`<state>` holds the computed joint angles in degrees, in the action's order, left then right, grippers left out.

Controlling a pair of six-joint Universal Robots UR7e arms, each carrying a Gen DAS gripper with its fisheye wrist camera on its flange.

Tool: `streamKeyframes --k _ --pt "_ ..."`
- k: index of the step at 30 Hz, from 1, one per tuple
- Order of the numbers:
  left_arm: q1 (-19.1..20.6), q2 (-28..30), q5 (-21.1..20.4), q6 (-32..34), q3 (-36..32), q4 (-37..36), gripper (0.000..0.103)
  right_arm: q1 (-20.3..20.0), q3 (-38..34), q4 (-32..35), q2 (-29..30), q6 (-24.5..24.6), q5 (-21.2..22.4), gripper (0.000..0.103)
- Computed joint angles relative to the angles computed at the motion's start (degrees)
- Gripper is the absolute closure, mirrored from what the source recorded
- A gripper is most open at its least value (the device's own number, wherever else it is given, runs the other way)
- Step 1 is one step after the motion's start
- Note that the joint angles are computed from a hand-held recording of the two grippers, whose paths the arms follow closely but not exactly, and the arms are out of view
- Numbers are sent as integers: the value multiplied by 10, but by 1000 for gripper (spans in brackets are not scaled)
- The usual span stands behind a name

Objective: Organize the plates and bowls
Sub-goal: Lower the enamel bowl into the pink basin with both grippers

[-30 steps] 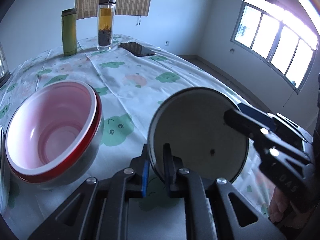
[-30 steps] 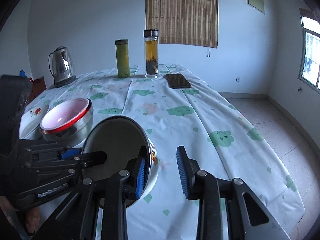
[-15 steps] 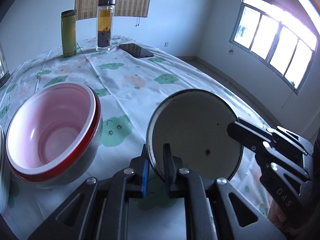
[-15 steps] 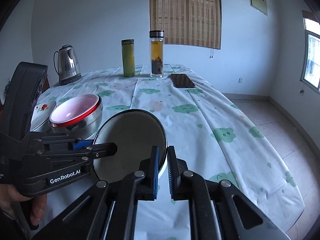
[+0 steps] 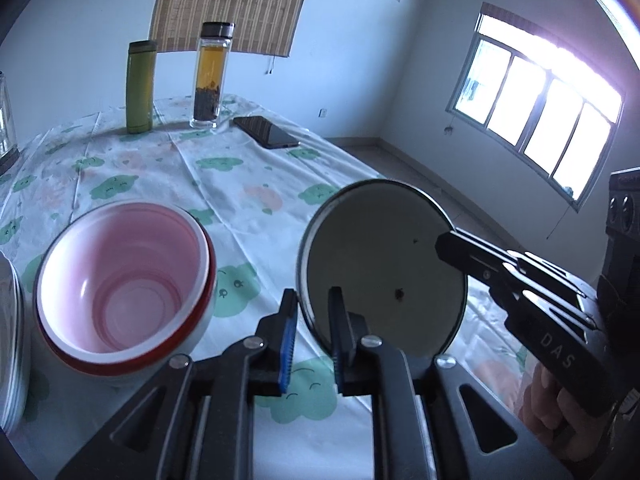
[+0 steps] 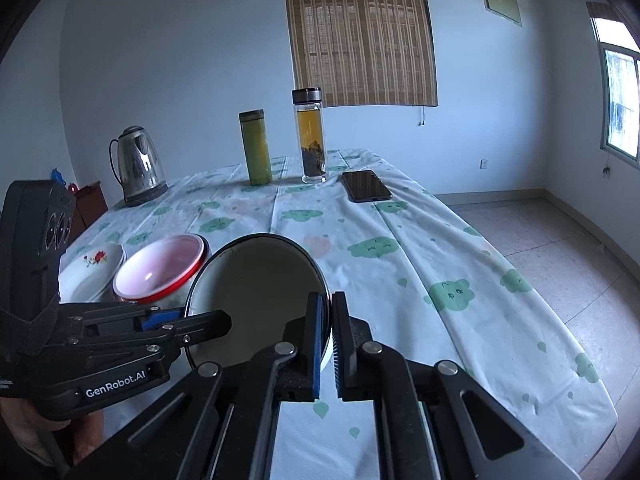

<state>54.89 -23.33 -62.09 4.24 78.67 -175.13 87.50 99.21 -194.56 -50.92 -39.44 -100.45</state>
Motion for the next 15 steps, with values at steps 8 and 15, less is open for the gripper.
streamKeyframes --k 8,15 --pt "-3 -14 3 18 16 -60 89 7 -19 56 -11 19 31 97" --pt "-1 -17 20 20 17 -82 89 19 -39 81 -3 15 31 97"
